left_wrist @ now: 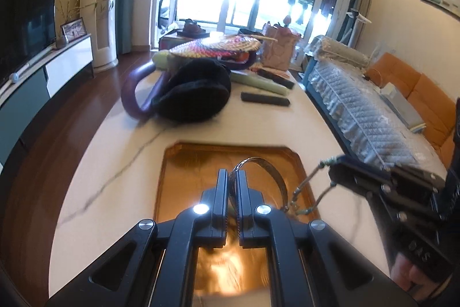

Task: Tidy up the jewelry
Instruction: 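Carry the bangle and green beaded bracelet into the copper tray and open both grippers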

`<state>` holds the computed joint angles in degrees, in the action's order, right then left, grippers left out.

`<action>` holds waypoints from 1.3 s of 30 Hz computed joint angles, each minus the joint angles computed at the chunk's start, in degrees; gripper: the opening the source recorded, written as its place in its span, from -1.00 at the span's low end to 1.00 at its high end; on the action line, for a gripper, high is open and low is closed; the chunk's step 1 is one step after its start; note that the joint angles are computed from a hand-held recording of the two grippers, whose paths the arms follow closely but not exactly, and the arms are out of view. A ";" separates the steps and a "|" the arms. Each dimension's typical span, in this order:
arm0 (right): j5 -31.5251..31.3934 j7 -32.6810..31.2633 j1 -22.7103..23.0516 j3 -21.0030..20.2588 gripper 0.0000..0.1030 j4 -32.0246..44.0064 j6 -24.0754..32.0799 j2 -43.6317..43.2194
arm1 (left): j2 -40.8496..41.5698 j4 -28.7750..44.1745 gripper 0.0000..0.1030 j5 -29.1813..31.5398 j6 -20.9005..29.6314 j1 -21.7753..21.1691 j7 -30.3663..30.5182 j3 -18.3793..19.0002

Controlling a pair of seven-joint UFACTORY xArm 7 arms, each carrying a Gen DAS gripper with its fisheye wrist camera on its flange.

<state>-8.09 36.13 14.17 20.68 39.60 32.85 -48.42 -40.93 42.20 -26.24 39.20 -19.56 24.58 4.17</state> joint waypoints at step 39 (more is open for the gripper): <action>2.54 1.47 -0.82 -3.19 0.22 -7.58 0.57 0.46 | 5.71 -4.68 0.49 8.70 -8.45 2.11 -8.27 -5.38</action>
<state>-5.55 37.59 13.35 17.48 32.02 33.43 -47.95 -35.22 37.52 -17.53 30.75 -17.44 16.31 -1.21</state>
